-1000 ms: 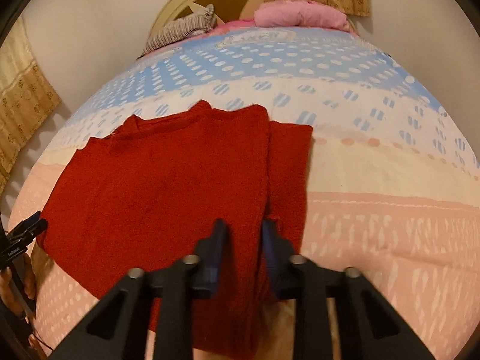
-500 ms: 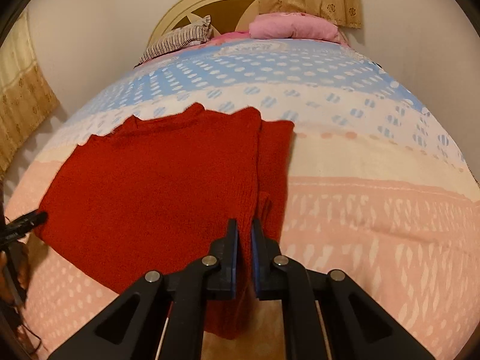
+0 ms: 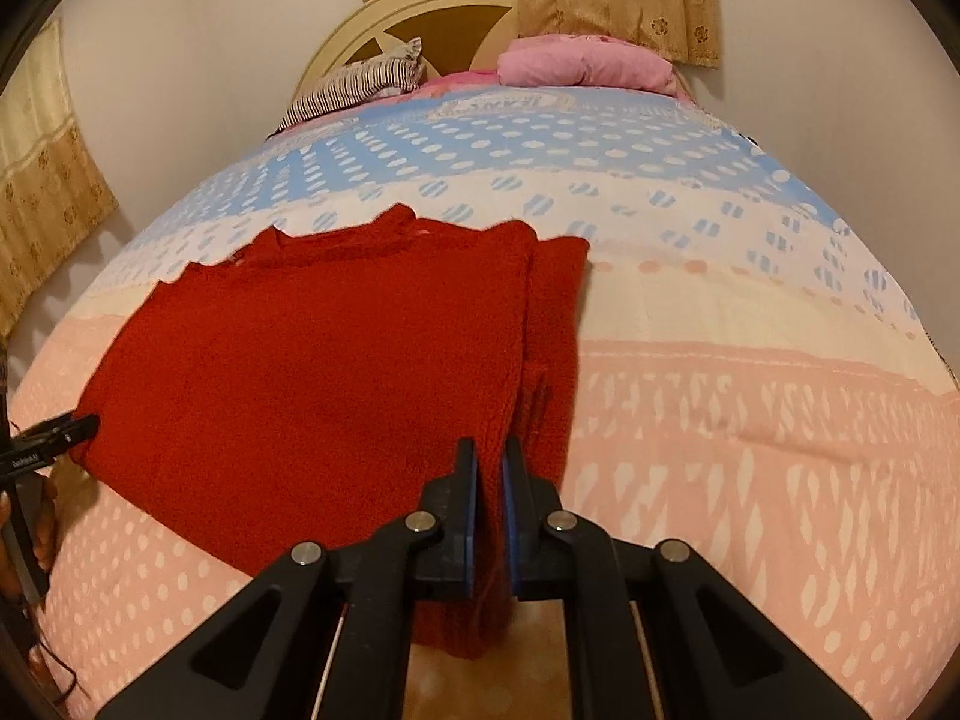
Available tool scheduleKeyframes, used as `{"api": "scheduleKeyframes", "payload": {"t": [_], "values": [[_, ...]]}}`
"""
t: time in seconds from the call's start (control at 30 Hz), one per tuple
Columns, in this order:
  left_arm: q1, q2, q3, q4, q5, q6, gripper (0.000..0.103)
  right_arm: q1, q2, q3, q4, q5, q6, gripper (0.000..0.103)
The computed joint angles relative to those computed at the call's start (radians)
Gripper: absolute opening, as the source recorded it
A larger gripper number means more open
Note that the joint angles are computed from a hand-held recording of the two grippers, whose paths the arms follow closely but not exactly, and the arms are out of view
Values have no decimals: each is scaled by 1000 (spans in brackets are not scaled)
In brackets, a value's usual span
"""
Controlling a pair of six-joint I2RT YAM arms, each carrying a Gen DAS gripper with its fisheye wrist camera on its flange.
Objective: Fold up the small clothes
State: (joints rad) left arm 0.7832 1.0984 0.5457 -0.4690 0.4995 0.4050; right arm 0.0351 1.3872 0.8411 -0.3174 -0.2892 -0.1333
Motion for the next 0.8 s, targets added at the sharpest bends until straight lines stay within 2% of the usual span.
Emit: {"api": "scheduleKeyframes", "payload": {"t": [0.23, 0.4, 0.57, 0.7, 0.73, 0.8], "values": [[-27, -30, -21, 27, -48, -11, 103, 22, 158, 179, -65, -16, 58, 10], [-29, -30, -22, 27, -51, -12, 103, 45, 251, 251, -86, 39, 67, 10], [-27, -23, -17, 19, -45, -10, 103, 30, 201, 185, -63, 33, 57, 10], [-31, -25, -19, 21, -48, -12, 103, -8, 135, 159, -96, -27, 76, 10], [-28, -24, -19, 21, -47, -10, 103, -15, 115, 146, -101, -42, 78, 12], [-31, -26, -20, 21, -49, -12, 103, -28, 65, 105, -108, -79, 73, 24]]}}
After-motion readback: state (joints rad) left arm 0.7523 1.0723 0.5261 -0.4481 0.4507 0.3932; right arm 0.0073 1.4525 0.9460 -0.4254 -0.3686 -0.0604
